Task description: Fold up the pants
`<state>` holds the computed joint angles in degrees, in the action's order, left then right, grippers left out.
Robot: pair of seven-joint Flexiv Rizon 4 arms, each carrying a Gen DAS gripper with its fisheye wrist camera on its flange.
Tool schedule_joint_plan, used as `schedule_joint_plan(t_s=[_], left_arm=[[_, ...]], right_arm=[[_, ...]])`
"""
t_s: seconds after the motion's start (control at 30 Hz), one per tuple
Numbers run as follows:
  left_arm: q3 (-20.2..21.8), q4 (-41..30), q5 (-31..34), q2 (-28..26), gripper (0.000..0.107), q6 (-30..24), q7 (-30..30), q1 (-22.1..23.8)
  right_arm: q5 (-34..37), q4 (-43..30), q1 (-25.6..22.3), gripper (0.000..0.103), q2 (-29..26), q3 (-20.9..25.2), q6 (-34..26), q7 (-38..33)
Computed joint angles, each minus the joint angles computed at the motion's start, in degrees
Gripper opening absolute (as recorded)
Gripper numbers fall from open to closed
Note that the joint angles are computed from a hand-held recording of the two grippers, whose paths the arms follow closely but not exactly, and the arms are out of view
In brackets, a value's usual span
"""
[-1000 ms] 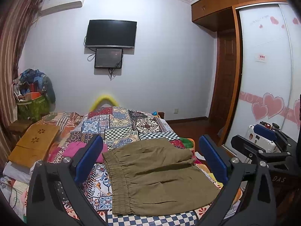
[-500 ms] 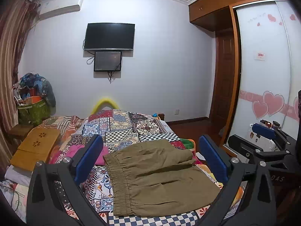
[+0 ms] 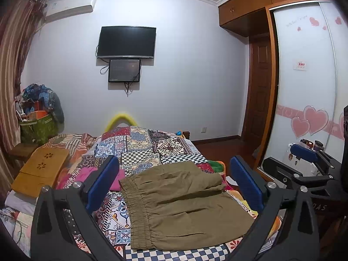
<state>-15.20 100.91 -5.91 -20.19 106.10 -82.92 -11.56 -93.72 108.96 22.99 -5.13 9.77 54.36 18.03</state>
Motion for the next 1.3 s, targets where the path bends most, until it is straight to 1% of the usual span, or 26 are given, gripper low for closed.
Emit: schedule_joint_plan(t_s=[0.13, 0.3, 0.47, 0.57, 0.63, 0.67, 0.7, 0.73, 0.77, 0.83, 0.87, 0.9, 1.0, 1.03, 1.07, 1.1, 1.17, 1.2, 1.27, 1.3], left_arm=[[0.4, -0.1, -0.2, -0.1, 0.103, -0.2, -0.1, -0.3], [-0.9, -0.1, -0.1, -0.2, 0.103, -0.5, -0.4, 1.0], [-0.8, -0.7, -0.3, -0.7, 0.103, -1.1, -0.2, 1.0], [-2.9, -0.9, 0.0, -1.1, 0.103, -1.7, 0.2, 2.8], [-5.7, -1.0, 0.6, -1.7, 0.103, -2.2, 0.7, 5.3], [-6.2, -1.1, 0.6, -1.9, 0.103, -2.5, 1.0, 5.7], [-6.1, -1.5, 0.5, -2.4, 0.103, -3.1, 1.3, 5.9], [-5.0, -1.9, 0.2, -2.8, 0.103, -3.7, 1.7, 5.2], [-3.0, -2.4, -0.3, -3.2, 0.103, -4.5, 2.0, 3.8], [2.2, -4.2, -1.7, -4.6, 0.103, -7.6, 2.7, 0.4], [4.1, -5.0, -2.5, -5.3, 0.103, -9.4, 2.8, -0.8], [5.6, -6.1, -3.4, -6.2, 0.103, -12.3, 3.0, -1.3], [7.5, -8.0, -5.0, -8.2, 0.103, -17.9, 3.8, -1.4], [9.8, -9.2, -5.0, -9.2, 0.103, -20.1, 3.0, -2.4], [11.0, -9.8, -4.9, -9.9, 0.103, -21.4, 2.4, -2.9], [11.7, -10.5, -5.1, -10.8, 0.103, -23.5, 2.0, -2.9], [11.5, -11.2, -5.7, -12.0, 0.101, -26.8, 1.7, -2.0], [11.1, -11.1, -6.0, -12.4, 0.099, -27.7, 1.8, -1.5], [9.9, -11.5, -7.2, -13.6, 0.094, -31.3, 2.1, -0.2], [9.3, -10.9, -7.8, -13.6, 0.093, -31.9, 2.4, 0.2]], right_arm=[[0.5, -0.2, 0.0, 0.103, -0.2, 0.0, 0.2, -0.4], [1.0, -0.4, 0.2, 0.103, -0.6, -0.2, 0.2, -0.7], [1.4, -0.5, 0.2, 0.103, -0.7, -0.3, 0.4, -0.8], [1.5, -0.4, 0.0, 0.103, -0.8, -0.5, 0.7, -0.8], [1.9, -0.4, 0.0, 0.103, -1.0, -0.5, 0.5, -1.1], [2.2, -0.3, 0.0, 0.103, -1.1, -0.5, 0.4, -1.5], [2.9, -0.1, 0.0, 0.103, -1.2, -0.5, -0.3, -2.2], [3.3, 0.3, 0.0, 0.103, -1.0, -0.5, -0.9, -2.8], [4.3, 0.7, 0.2, 0.103, -0.9, -0.4, -2.3, -4.1], [6.9, 1.7, 0.4, 0.103, -0.7, -0.1, -5.5, -6.6], [8.9, 2.6, 0.3, 0.103, -0.5, -0.1, -6.6, -7.9], [10.3, 3.1, 0.2, 0.103, -0.4, 0.0, -7.0, -8.8], [16.9, 5.5, -0.7, 0.103, 0.0, 0.1, -7.5, -12.2], [19.6, 6.2, -1.0, 0.103, -0.1, 0.1, -7.6, -13.5], [22.0, 6.8, -1.2, 0.103, -0.1, 0.1, -7.5, -14.7], [24.8, 7.4, -1.3, 0.103, -0.3, 0.3, -7.5, -15.9], [29.5, 7.9, -1.6, 0.103, -0.7, 0.3, -6.6, -18.4], [32.1, 8.2, -1.7, 0.103, -0.9, 0.3, -6.1, -19.7], [36.6, 8.8, -1.8, 0.103, -1.7, 0.3, -5.4, -22.3], [38.1, 8.8, -1.7, 0.102, -1.8, 0.2, -5.3, -23.4]])
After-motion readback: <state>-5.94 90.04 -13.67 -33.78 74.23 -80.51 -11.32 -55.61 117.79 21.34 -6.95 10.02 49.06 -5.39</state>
